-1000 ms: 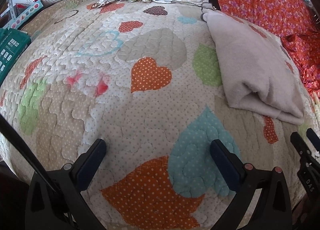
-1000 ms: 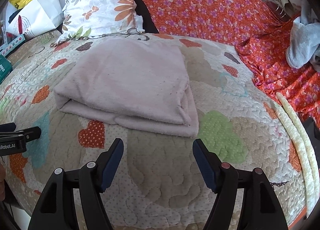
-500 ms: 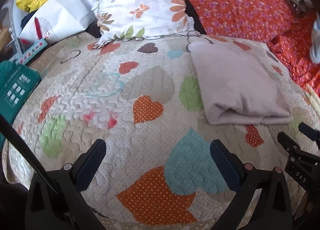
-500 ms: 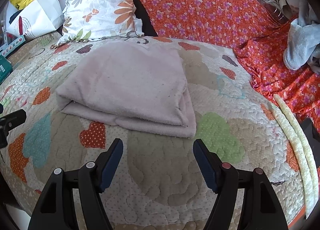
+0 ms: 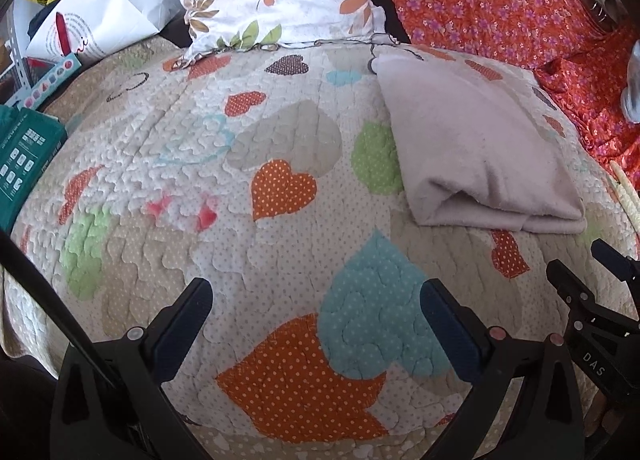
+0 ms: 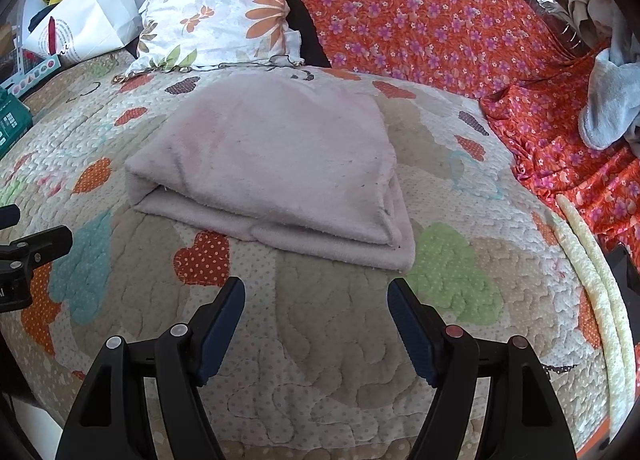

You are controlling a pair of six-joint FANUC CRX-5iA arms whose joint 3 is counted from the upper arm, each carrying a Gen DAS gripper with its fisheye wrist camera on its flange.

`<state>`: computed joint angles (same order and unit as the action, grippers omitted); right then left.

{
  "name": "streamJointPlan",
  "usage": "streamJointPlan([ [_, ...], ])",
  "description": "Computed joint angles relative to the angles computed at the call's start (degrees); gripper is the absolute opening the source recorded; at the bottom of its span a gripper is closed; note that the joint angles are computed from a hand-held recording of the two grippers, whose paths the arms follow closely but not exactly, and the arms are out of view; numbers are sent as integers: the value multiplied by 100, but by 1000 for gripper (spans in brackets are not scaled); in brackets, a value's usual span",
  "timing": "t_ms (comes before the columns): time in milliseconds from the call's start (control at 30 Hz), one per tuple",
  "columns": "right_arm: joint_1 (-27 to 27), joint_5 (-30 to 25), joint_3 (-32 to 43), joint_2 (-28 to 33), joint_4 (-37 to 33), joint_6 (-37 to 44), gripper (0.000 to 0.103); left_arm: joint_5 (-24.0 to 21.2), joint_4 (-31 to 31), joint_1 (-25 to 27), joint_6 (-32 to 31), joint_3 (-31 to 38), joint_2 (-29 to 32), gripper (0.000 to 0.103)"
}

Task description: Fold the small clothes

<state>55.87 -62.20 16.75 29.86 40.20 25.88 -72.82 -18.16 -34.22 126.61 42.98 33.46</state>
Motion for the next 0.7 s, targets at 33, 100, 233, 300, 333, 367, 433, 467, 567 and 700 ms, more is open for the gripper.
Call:
streamJointPlan([
  [33,0,0,0,0,0,0,79,-2,16,4,-6,-1,3,103],
  [100,3,-2,2,2,0,-3,79,5,43,7,-20,-13,2,103],
  [233,7,-18,16,10,-9,7,79,-7,58,8,-14,-5,13,103],
  [300,12,-31,25,19,-18,22,79,3,125,40,-8,-37,11,103],
  [333,18,-36,29,25,-19,25,79,0,147,51,4,-47,10,103],
  [367,20,-36,30,28,-19,28,79,-8,156,60,16,-48,13,103],
  [433,24,-37,36,37,-14,39,79,-18,148,70,61,-50,11,103],
  [467,29,-38,37,40,-10,43,79,-14,142,73,79,-55,6,103],
  [567,27,-28,37,44,-14,65,79,5,134,82,116,-85,-14,103],
  [700,25,-18,35,46,-17,87,79,0,169,95,97,-87,-4,103],
])
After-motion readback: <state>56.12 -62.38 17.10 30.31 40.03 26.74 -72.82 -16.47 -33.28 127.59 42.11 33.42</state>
